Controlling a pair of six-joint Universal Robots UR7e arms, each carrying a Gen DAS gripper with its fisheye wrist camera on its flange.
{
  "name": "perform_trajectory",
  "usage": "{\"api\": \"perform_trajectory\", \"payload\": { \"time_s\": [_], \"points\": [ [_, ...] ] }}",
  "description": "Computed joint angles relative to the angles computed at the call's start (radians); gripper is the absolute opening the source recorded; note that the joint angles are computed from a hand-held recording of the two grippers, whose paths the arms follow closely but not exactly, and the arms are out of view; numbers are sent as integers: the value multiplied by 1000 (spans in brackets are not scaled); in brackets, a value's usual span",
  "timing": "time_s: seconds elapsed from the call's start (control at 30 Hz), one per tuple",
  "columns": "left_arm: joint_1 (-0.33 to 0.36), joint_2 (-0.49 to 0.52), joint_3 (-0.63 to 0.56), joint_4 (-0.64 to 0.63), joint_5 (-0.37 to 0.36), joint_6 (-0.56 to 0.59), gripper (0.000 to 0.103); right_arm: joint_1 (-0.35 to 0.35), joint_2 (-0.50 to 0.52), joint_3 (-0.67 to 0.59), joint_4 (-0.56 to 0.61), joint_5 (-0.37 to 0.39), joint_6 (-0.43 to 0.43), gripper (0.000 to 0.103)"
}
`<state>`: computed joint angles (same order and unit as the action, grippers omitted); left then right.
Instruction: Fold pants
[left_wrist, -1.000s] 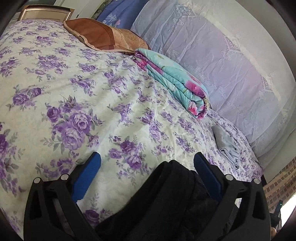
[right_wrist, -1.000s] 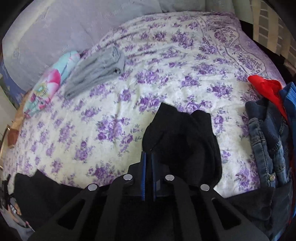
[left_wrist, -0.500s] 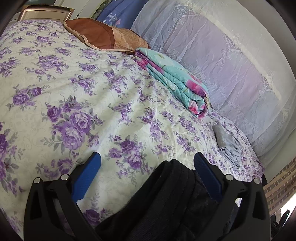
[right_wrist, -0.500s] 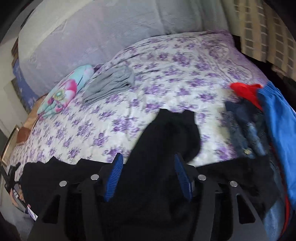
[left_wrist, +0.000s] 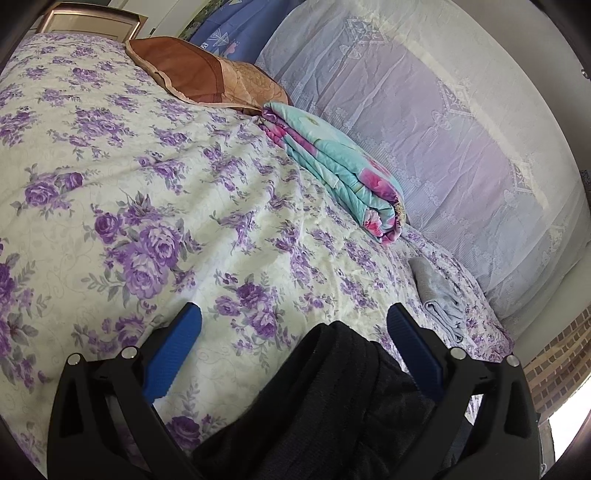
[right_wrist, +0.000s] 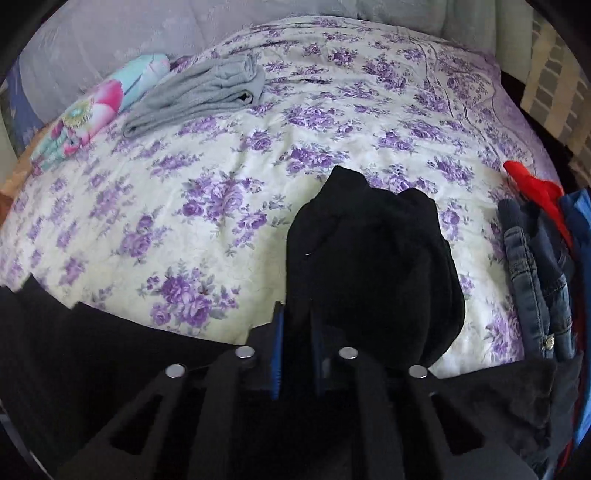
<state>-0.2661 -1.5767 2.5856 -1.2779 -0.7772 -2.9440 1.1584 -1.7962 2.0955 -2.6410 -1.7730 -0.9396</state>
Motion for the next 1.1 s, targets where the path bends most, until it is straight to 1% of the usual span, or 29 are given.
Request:
{"api": "perform_trajectory", "payload": {
  "time_s": [0.03,0.1,0.17,0.2,0.27,0.33,0.37,0.4,0.43,0.47,0.5,0.53,0.57,0.6,0.63,0.67,0.7,0.73,0.77,0.83,0.87,0.93,0.97,1.0,1.03,1.07,1.1],
  "points": [
    [-1,-1,1,0,0,-1,98,-13,-20,-9,32,40,22,9],
    [-2,0,1,0,1,-2,98,-55,-70,-35,113,149,68,9],
    [-3,-2,2,1,3,-1,98,-123,-129,-74,225,273,124,8],
    [-3,-2,2,0,4,0,98,-169,-162,-92,275,337,145,8],
    [-6,-2,4,0,4,-1,98,-297,-228,-127,376,474,163,8],
    [-5,-1,3,0,4,-1,98,-471,-286,-157,488,617,162,7],
    [-6,0,3,0,3,-2,98,-564,-306,-174,555,672,148,7],
    [-6,0,3,0,3,-2,98,-649,-318,-186,614,707,138,7],
    [-6,0,3,0,3,-2,98,-711,-324,-192,644,719,135,7],
    [-6,0,3,0,3,-2,98,-764,-338,-181,633,728,127,11],
    [-6,0,3,0,3,-2,98,-802,-361,-152,587,747,97,10],
    [-6,0,3,0,4,-3,98,-823,-388,-115,530,769,43,11],
    [-6,0,3,0,3,-3,98,-827,-417,-74,463,787,-17,11],
    [-7,1,3,0,3,-3,98,-816,-441,-40,412,798,-78,11],
    [-8,1,3,-1,5,-2,98,-796,-455,-21,399,802,-135,19],
    [-10,1,3,0,5,-3,98,-770,-469,-5,394,800,-192,41],
    [-12,0,4,1,5,-4,98,-745,-486,26,357,793,-248,50],
    [-14,1,4,1,5,-5,98,-731,-506,63,294,792,-315,53],
    [-13,1,4,1,6,-5,98,-718,-534,124,198,794,-411,53],
    [-14,2,3,1,3,-5,98,-703,-565,223,34,788,-573,53],
    [-14,2,3,1,3,-5,98,-679,-560,258,-31,756,-630,52],
    [-14,2,4,1,4,-6,98,-618,-518,294,-128,674,-685,51],
    [-13,2,4,1,5,-6,98,-598,-496,305,-176,653,-700,51],
    [-14,3,4,1,4,-6,98,-582,-471,318,-238,643,-708,50],
    [-14,3,4,1,4,-6,98,-570,-453,325,-277,629,-714,48],
    [-14,3,4,1,4,-6,98,-536,-422,322,-311,585,-711,47],
    [-14,3,4,0,4,-6,98,-515,-398,320,-340,560,-709,47]
  ]
}}
